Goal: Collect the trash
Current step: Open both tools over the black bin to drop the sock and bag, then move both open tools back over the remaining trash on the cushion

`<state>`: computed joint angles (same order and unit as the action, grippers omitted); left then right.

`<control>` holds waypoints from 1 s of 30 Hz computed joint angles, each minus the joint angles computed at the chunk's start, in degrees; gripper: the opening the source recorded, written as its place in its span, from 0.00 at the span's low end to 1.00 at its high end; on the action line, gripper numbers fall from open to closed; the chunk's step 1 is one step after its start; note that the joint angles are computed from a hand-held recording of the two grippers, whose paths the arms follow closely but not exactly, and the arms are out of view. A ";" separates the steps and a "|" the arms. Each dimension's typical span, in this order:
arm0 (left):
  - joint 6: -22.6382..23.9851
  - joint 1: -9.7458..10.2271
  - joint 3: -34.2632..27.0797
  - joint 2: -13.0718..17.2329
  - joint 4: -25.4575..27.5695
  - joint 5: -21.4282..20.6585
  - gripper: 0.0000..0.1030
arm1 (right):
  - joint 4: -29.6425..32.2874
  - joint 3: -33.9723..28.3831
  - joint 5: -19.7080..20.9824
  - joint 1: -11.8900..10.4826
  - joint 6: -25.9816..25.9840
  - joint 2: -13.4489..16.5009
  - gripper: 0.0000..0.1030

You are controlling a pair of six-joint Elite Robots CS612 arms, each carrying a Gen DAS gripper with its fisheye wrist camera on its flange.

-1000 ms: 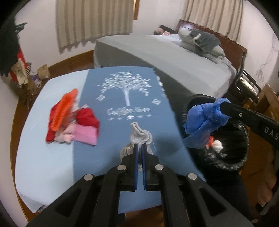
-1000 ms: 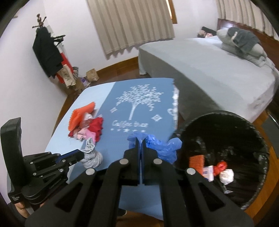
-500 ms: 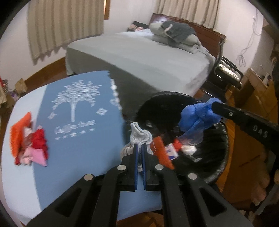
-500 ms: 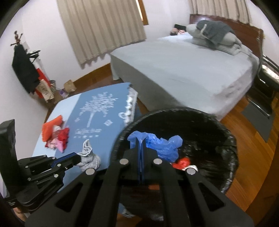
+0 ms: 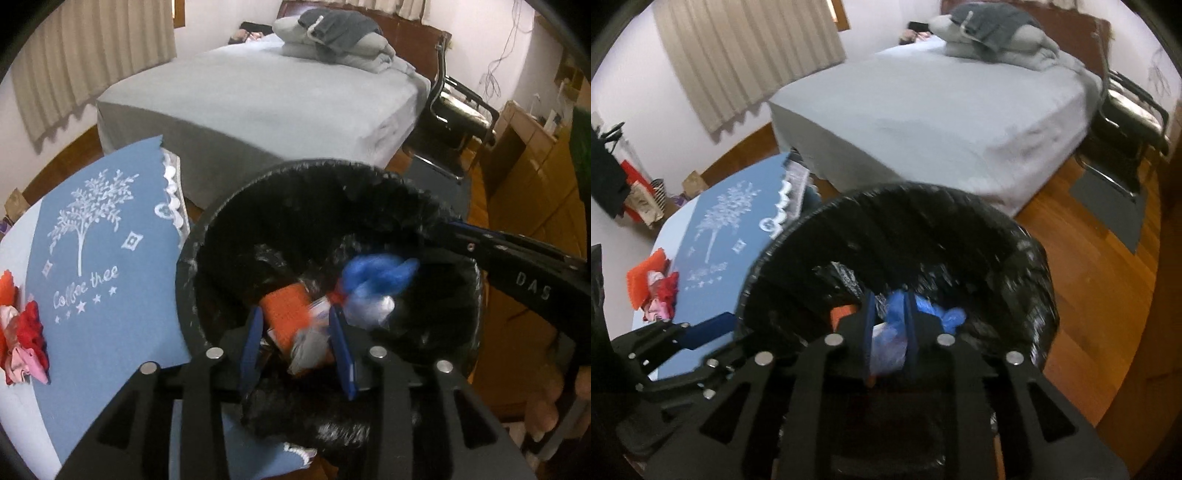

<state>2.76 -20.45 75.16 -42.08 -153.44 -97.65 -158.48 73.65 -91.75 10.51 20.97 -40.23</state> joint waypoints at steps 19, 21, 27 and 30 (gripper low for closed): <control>-6.88 7.01 10.64 -6.01 -8.13 9.72 0.65 | 1.69 -2.23 1.93 5.65 -2.06 0.59 0.47; -7.79 8.13 11.46 -6.46 -9.40 11.57 0.65 | 2.27 -3.80 2.13 6.45 -3.29 1.27 0.47; -11.10 11.36 12.07 -6.97 -11.67 15.09 0.66 | 4.38 -11.27 4.00 8.97 -5.86 4.79 0.47; -12.23 12.77 11.40 -6.69 -12.02 16.00 0.66 | 5.48 -14.36 4.49 9.77 -6.67 6.25 0.47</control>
